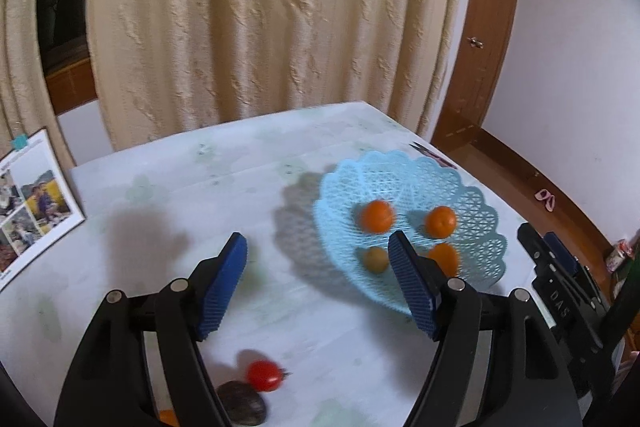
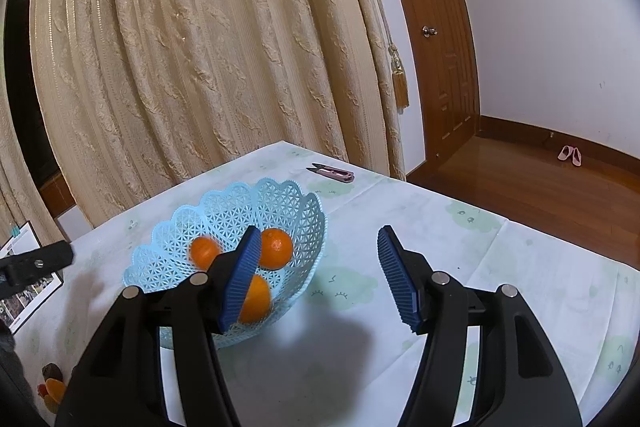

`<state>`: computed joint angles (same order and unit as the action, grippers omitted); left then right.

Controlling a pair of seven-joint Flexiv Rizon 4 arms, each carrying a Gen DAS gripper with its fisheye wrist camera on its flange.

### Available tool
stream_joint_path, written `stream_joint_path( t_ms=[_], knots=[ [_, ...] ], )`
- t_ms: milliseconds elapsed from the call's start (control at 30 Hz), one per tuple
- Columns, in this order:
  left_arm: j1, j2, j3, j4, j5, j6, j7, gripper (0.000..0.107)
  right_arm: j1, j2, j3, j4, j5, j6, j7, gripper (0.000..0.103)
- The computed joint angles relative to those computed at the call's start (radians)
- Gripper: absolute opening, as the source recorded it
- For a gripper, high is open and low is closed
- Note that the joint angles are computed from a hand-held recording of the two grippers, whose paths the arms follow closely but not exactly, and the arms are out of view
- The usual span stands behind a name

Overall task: Organize fruits
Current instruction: 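Move the left tool to a dark brown round fruit and grasp it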

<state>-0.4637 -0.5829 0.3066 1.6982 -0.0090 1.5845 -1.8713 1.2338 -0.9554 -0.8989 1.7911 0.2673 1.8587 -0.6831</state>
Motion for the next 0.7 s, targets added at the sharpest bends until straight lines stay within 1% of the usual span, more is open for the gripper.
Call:
stream_joint_path(
  t_ms=[300, 433, 567, 667, 700],
  knots=[
    [-0.062, 0.088, 0.137, 0.132, 0.038, 0.029, -0.069, 0.075, 0.004, -0.001, -0.002, 0.004, 0.001, 0.0, -0.013, 0.062],
    [-0.105, 0.119, 0.214, 0.187, 0.068, 0.04, -0.103, 0.075, 0.009, -0.006, -0.009, 0.004, -0.001, -0.003, -0.015, 0.062],
    [-0.17, 0.146, 0.318, 0.25, 0.095, 0.054, -0.152, 0.075, 0.015, -0.014, -0.018, 0.002, -0.008, -0.011, -0.015, 0.062],
    [-0.197, 0.156, 0.361, 0.289, 0.097, 0.059, -0.175, 0.075, 0.02, -0.023, -0.026, -0.001, -0.016, -0.018, -0.013, 0.062],
    [-0.195, 0.16, 0.362, 0.301, 0.098, 0.058, -0.175, 0.075, 0.023, -0.025, -0.03, -0.001, -0.017, -0.021, -0.011, 0.062]
  ],
)
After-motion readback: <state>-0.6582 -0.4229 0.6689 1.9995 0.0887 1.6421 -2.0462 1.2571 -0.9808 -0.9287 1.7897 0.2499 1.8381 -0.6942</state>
